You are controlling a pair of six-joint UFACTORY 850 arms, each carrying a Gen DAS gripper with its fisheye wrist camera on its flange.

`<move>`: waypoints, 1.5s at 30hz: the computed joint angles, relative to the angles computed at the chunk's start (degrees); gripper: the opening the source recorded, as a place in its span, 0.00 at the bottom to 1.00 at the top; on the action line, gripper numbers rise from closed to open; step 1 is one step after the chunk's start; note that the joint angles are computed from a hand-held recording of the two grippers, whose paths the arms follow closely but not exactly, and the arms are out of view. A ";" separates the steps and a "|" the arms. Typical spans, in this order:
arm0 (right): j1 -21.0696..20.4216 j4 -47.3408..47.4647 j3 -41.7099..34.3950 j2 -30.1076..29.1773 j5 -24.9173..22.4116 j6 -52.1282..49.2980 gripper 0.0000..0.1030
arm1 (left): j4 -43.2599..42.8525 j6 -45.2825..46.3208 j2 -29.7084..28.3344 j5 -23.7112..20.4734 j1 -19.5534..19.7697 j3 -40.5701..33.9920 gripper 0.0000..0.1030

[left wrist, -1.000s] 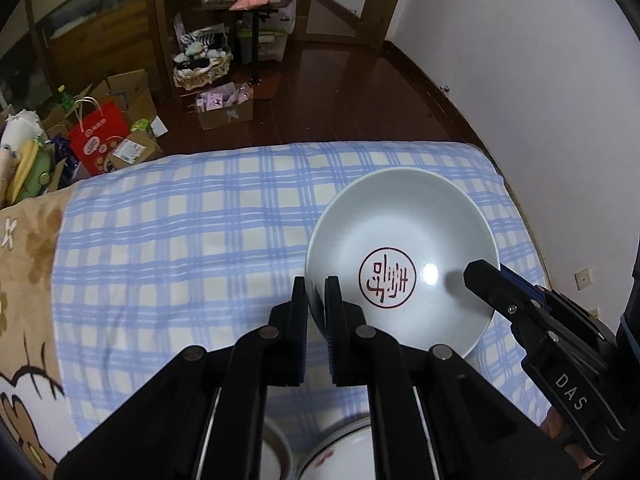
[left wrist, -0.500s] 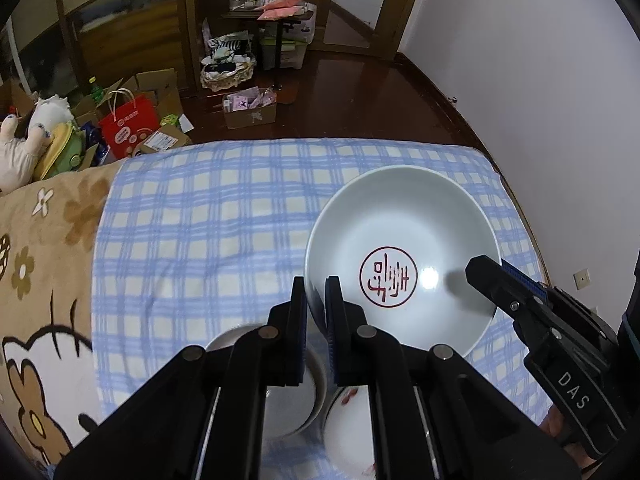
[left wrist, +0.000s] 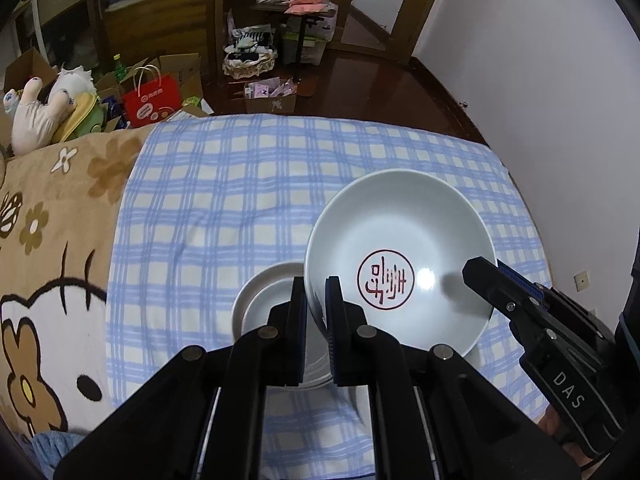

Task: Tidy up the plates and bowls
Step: 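Lift the red-stamped bowl and carry it toward the nested white bowls, then lower the red-stamped bowl into the nested white bowls with both grippers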

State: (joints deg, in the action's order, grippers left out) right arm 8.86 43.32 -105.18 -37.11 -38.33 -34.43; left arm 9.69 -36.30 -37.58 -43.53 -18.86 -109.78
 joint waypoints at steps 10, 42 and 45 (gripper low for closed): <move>2.06 1.26 5.14 1.50 3.16 -5.15 0.14 | 9.81 -11.77 4.14 4.28 -0.73 9.87 0.09; 2.72 6.96 6.06 -4.76 2.08 -16.18 0.14 | 3.80 -9.54 -0.17 1.85 0.91 12.31 0.11; 2.74 6.68 6.21 -4.82 2.51 -15.96 0.14 | 3.92 -9.58 -0.31 1.95 0.89 12.19 0.11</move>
